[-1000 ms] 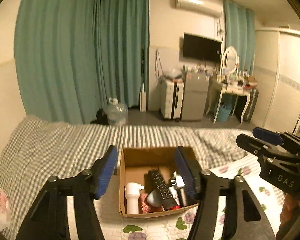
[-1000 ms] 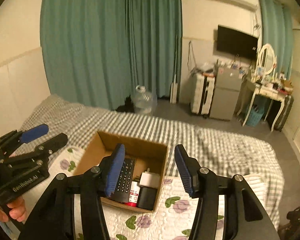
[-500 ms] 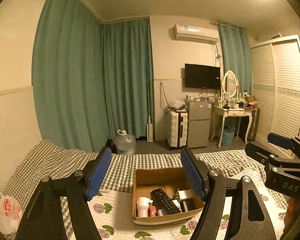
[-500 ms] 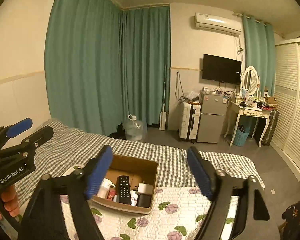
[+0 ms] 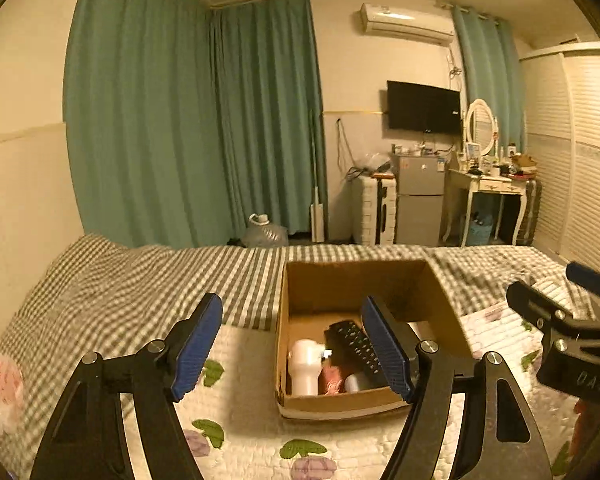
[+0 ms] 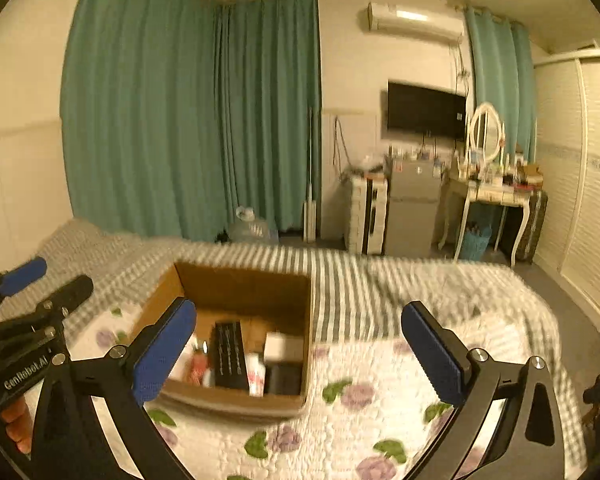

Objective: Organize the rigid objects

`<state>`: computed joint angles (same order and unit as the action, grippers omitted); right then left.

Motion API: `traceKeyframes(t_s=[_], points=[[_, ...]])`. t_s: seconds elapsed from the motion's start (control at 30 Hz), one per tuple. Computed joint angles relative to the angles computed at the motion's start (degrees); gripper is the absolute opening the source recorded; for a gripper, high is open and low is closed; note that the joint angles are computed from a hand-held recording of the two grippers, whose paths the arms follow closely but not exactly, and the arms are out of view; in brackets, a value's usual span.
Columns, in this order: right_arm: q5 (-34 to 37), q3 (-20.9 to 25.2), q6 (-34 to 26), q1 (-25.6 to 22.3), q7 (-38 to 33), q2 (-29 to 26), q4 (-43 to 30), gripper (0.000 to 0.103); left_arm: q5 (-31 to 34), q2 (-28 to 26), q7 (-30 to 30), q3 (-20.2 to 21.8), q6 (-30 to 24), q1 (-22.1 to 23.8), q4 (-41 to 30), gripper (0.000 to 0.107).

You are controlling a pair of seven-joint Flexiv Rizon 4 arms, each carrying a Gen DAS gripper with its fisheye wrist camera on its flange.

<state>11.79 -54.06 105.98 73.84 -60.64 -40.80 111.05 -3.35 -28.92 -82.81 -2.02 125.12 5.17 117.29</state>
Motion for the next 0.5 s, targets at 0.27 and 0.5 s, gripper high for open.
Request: traceKeyframes(t_s=[0.27,0.5], points=[[5.54,-0.76,3.64,0.08,-0.55,-5.24,-0.78,0.103,-1.09,-2.16,0.31,0.87,5.63,-1.35,0.79,0.075],[5.68,-0.62,3.06,0.43,-1.22,-4.75,-0.44,0.103,-0.13,-1.85,0.48,0.13,3.48,-0.59,0.83,0.075]])
